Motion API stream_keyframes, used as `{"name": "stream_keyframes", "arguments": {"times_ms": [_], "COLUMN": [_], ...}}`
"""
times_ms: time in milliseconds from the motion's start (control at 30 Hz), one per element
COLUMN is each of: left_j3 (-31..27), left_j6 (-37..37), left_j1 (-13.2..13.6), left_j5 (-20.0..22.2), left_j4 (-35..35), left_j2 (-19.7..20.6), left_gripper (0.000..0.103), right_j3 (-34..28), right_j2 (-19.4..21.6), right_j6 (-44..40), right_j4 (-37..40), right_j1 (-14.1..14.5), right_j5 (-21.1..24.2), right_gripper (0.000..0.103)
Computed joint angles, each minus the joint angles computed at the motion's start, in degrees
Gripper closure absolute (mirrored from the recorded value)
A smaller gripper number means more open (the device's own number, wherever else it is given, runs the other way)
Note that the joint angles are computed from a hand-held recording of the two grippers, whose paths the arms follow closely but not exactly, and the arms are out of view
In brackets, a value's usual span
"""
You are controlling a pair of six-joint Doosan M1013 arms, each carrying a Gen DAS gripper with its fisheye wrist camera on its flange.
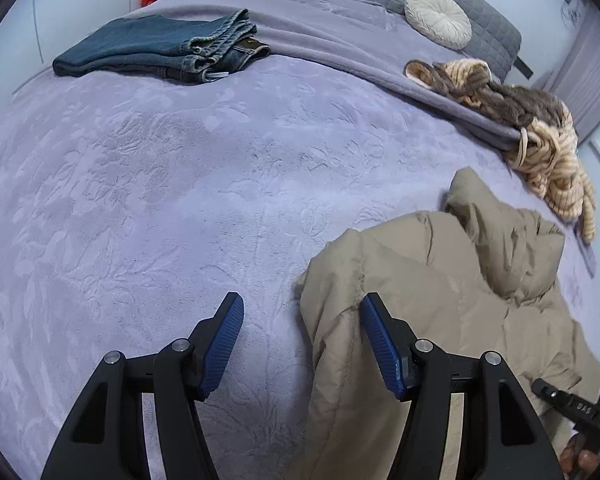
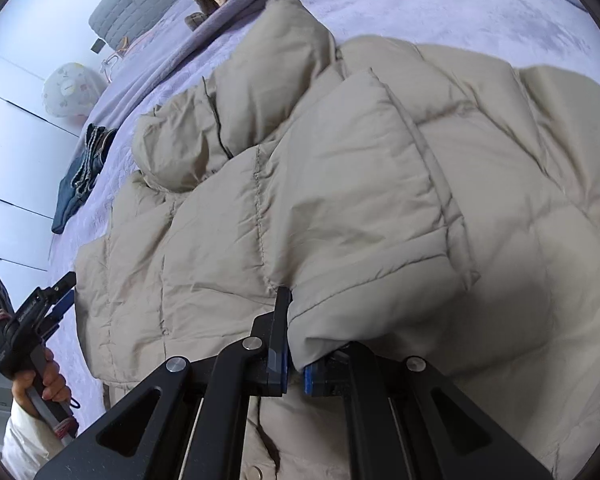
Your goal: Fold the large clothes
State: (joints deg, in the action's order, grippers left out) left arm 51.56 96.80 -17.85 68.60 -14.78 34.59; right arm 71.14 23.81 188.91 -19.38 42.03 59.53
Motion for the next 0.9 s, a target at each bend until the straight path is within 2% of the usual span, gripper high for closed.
{"name": "stream_keyframes", "arguments": {"times_ms": [100,133,233,333,367,400,433,467,533,567,600,633,767,900], "left_j3": [2.1,1.7,2.5,1.6,1.7,1.8,1.9,2.2,3.0,3.8,4.9,5.8,9.8,11.8], "left_j6": [0.5,1.2,1.6,1.1,0.7,0.2,0.2,0.7,1.4,2.0,2.7,3.5,5.6,2.5], "left_j1": [-1.9,-1.8,-1.9,-2.1,-2.0,-1.9,-1.6,-1.2,-0.9,-0.9,-1.0,-1.1,-2.7,-3.6], "left_j5": [-1.3,0.1,-0.8,-0.4,-0.6,-1.1,-1.4,-1.6,-1.6,-1.9,-2.3,-2.5,-2.3,-0.2], "left_j4": [7.6,7.4,8.9,10.6,10.7,10.9,10.3,8.7,6.8,6.1,5.2,4.3,5.1,8.6], "left_j2": [-0.2,0.4,0.9,0.7,0.3,-0.2,-0.7,-1.4,-2.6,-3.4,-4.4,-5.1,-7.3,-6.2], "left_gripper": [0.039,0.039,0.038,0.038,0.038,0.038,0.038,0.038,0.038,0.038,0.038,0.038,0.038,0.038], "right_j3": [1.5,1.9,2.2,2.2,1.7,1.2,0.8,0.1,-2.2,-3.0,-3.4,-3.6,-5.0,-4.9], "right_j2": [-0.3,-0.4,-0.2,-0.5,-0.5,-0.7,-1.0,-1.2,-0.9,-0.9,-1.1,-1.2,-0.1,1.5], "right_j6": [1.4,2.0,2.0,0.1,-1.2,-2.3,-2.5,-1.9,-0.3,0.1,0.5,0.0,-7.3,-11.3], "right_j4": [1.2,1.2,1.6,4.2,5.1,5.5,5.0,3.4,-1.7,-3.8,-5.9,-6.8,-5.5,-2.0], "right_j1": [0.2,0.3,-0.1,-0.8,-0.9,-0.8,-0.4,0.2,1.8,2.4,3.0,3.1,2.1,0.8], "right_j5": [-1.6,-2.1,-3.0,-4.0,-2.9,-1.5,0.2,2.8,11.3,14.3,15.8,15.8,12.9,12.4], "right_gripper": [0.098,0.098,0.097,0.088,0.077,0.06,0.053,0.051,0.052,0.064,0.088,0.093,0.093,0.093]}}
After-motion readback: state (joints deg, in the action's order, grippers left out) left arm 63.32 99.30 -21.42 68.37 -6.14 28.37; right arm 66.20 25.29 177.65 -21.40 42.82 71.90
